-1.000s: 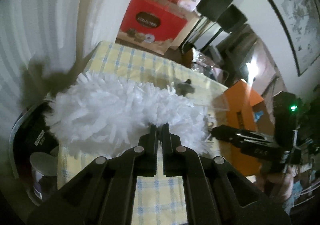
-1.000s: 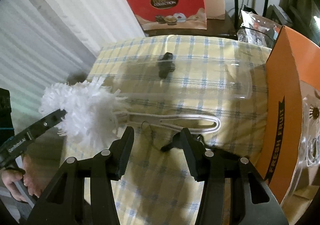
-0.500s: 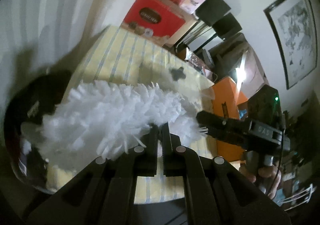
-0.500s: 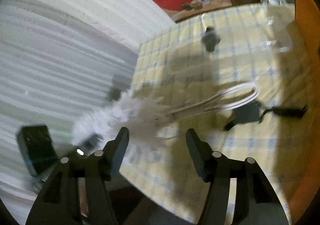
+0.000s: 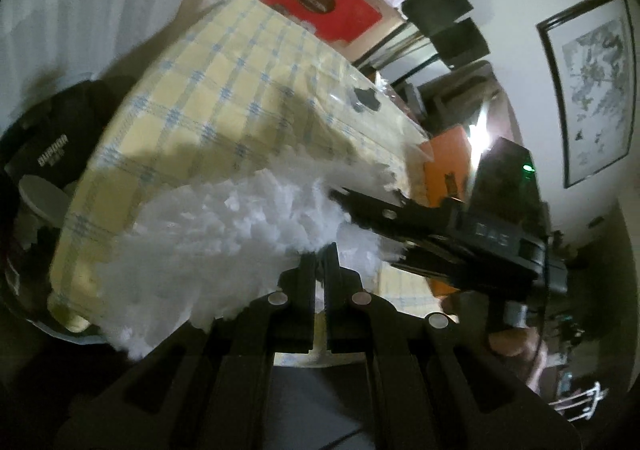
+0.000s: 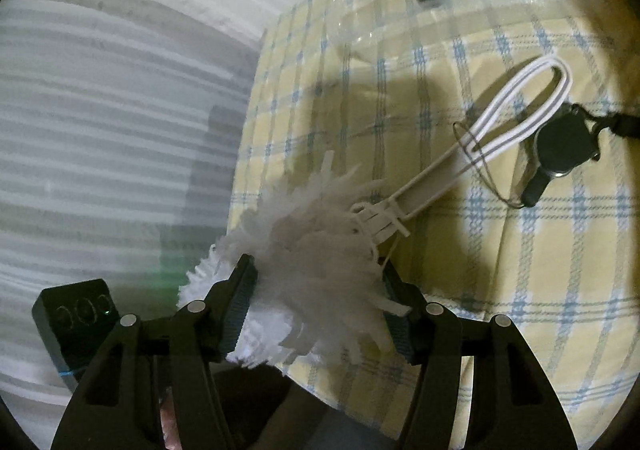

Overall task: Organize objects
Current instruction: 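Close the left gripper on the duster feathers while the right gripper grasps its handle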

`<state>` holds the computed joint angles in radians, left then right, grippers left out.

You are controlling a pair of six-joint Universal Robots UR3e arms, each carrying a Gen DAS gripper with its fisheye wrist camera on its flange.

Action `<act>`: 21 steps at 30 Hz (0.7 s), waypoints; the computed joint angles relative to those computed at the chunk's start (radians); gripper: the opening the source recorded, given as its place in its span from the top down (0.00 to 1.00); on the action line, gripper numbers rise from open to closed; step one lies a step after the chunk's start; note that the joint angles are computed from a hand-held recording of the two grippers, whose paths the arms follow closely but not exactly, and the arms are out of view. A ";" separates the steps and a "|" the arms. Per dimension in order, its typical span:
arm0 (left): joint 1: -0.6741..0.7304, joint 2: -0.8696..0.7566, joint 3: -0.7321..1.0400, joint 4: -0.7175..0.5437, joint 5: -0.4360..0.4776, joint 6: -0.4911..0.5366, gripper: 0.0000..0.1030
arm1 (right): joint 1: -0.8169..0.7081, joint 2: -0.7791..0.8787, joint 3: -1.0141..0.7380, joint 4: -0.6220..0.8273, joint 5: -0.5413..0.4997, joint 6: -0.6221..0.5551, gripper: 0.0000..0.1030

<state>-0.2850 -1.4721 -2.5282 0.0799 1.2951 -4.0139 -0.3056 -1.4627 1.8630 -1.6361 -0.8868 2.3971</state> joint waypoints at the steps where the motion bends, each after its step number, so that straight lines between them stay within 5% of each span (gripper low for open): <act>1: 0.000 0.004 -0.008 0.010 -0.009 -0.003 0.98 | -0.002 -0.007 0.011 -0.001 -0.001 -0.007 0.42; 8: 0.013 0.045 -0.069 0.088 -0.103 -0.037 0.99 | -0.023 -0.063 0.028 0.024 0.010 -0.084 0.76; 21: -0.078 0.193 0.005 -0.021 -0.111 -0.053 0.99 | -0.160 -0.233 -0.038 0.345 0.060 -0.296 0.82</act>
